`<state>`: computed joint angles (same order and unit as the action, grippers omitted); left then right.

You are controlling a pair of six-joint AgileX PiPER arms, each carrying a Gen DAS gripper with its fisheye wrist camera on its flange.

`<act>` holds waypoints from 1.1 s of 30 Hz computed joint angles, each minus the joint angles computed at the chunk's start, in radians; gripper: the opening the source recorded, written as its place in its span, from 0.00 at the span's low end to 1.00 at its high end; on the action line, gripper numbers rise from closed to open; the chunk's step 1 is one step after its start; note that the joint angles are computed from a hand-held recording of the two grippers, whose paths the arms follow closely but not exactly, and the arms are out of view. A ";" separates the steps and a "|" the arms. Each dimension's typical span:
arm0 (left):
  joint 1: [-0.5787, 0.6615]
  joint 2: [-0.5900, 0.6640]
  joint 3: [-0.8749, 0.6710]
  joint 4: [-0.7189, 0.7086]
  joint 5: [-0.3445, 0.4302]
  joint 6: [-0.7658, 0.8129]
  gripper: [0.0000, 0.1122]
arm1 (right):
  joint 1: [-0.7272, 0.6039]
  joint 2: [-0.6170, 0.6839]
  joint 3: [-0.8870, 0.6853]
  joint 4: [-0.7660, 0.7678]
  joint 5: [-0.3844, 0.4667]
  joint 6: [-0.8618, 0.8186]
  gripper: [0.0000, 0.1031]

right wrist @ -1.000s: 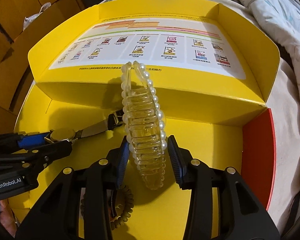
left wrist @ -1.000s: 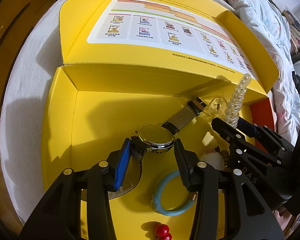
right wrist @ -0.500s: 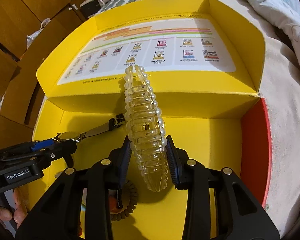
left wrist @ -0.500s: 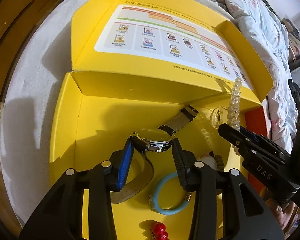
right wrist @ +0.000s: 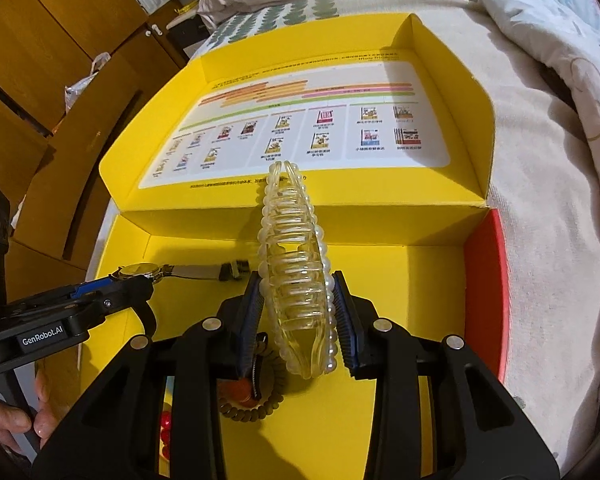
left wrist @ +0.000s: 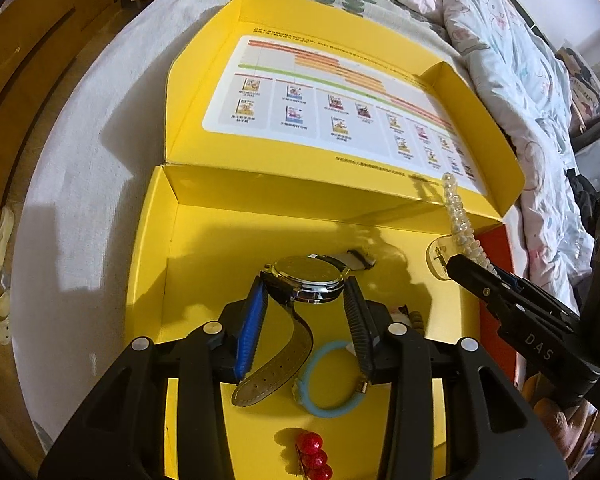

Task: Organize jewelry
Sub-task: 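Lift the watch and claw clip out of the box toward the bedspread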

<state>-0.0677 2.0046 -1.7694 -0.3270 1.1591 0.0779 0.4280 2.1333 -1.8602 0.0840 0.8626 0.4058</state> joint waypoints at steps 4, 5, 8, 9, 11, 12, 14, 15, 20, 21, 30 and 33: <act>0.001 -0.016 0.001 -0.004 0.003 -0.002 0.36 | -0.002 -0.022 0.016 0.011 -0.005 0.000 0.34; 0.001 -0.021 0.000 -0.007 0.005 -0.004 0.35 | -0.002 -0.029 0.023 0.012 -0.007 0.000 0.34; 0.003 -0.044 0.010 -0.012 0.003 -0.002 0.35 | -0.002 -0.050 0.037 0.020 -0.010 -0.003 0.34; 0.004 -0.051 0.009 -0.017 0.006 0.000 0.35 | -0.003 -0.057 0.043 0.024 -0.013 -0.005 0.34; 0.008 -0.067 0.016 -0.021 0.006 0.002 0.35 | -0.003 -0.075 0.054 0.026 -0.014 -0.003 0.34; 0.007 -0.075 0.017 -0.022 0.007 0.001 0.35 | -0.003 -0.081 0.058 0.025 -0.012 -0.004 0.34; 0.012 -0.088 0.021 -0.028 0.012 0.007 0.35 | 0.000 -0.108 0.075 0.023 -0.015 0.002 0.34; 0.013 -0.098 0.024 -0.029 0.014 0.008 0.35 | 0.002 -0.115 0.078 0.021 -0.014 0.005 0.34; 0.022 -0.168 0.047 -0.034 0.030 0.014 0.35 | 0.028 -0.208 0.122 -0.004 -0.007 0.035 0.34; 0.022 -0.183 0.053 -0.033 0.032 0.012 0.35 | 0.033 -0.223 0.129 -0.008 -0.004 0.039 0.34; 0.042 -0.459 0.239 -0.065 0.055 0.050 0.35 | 0.133 -0.469 0.305 -0.088 0.018 0.158 0.34; 0.053 -0.562 0.333 -0.082 0.053 0.068 0.35 | 0.182 -0.582 0.435 -0.139 0.008 0.238 0.34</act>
<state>-0.0150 1.4422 -1.4361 -0.4091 1.2120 0.1462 0.6101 1.5509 -1.4252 -0.0548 0.8708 0.6435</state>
